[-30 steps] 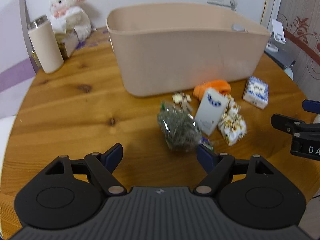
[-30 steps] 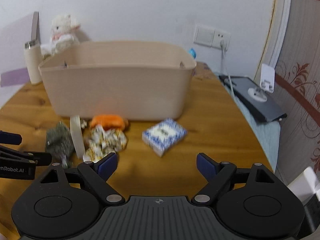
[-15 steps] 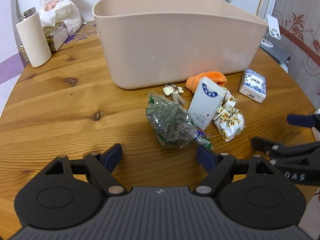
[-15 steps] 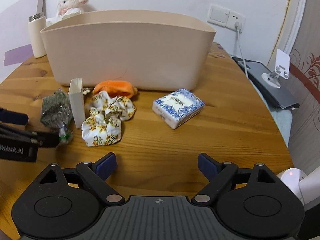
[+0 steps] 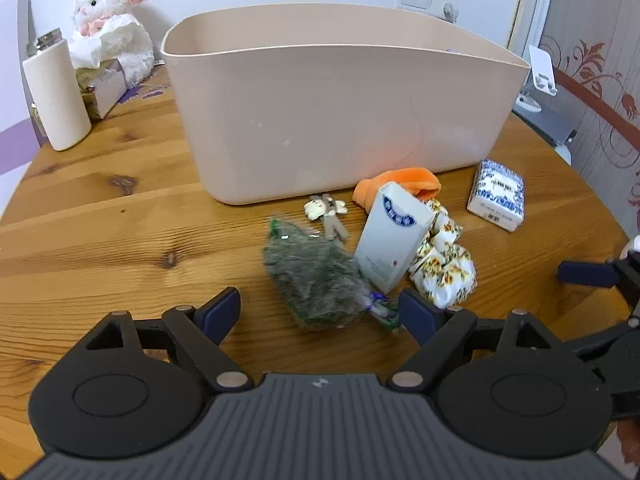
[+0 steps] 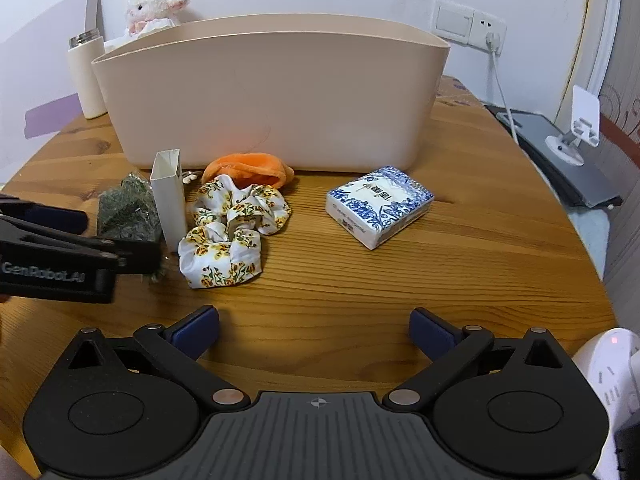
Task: Organize objects
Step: 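Move both tools back down toward the remaining items on the table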
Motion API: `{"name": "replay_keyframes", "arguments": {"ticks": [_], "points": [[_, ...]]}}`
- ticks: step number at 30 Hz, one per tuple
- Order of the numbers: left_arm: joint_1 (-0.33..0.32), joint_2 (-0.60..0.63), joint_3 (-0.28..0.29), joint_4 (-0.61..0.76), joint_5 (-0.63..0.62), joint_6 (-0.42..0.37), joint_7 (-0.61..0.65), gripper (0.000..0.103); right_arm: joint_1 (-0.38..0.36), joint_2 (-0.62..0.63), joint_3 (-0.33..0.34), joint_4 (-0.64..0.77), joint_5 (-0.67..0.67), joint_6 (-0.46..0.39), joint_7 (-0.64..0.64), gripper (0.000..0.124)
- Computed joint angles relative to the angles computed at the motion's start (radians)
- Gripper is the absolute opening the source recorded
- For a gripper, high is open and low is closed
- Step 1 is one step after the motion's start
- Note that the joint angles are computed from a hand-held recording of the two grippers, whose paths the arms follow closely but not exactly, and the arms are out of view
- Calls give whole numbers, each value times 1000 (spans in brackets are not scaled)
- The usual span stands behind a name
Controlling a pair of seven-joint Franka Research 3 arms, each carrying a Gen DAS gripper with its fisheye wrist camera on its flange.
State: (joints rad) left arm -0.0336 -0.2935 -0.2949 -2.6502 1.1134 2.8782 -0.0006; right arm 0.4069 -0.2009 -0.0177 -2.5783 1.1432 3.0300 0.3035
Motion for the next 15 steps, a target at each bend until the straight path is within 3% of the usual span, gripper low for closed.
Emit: {"name": "replay_keyframes", "arguments": {"ticks": [4, 7, 15], "points": [[1, 24, 4, 14, 8, -5, 3, 89, 8, 8, -3, 12, 39, -5, -49, 103], [-6, 20, 3, 14, 8, -58, 10, 90, 9, 12, 1, 19, 67, -12, -84, 103], [20, -17, 30, -24, 8, -49, 10, 94, 8, 41, 33, 58, 160, -26, -179, 103]]}}
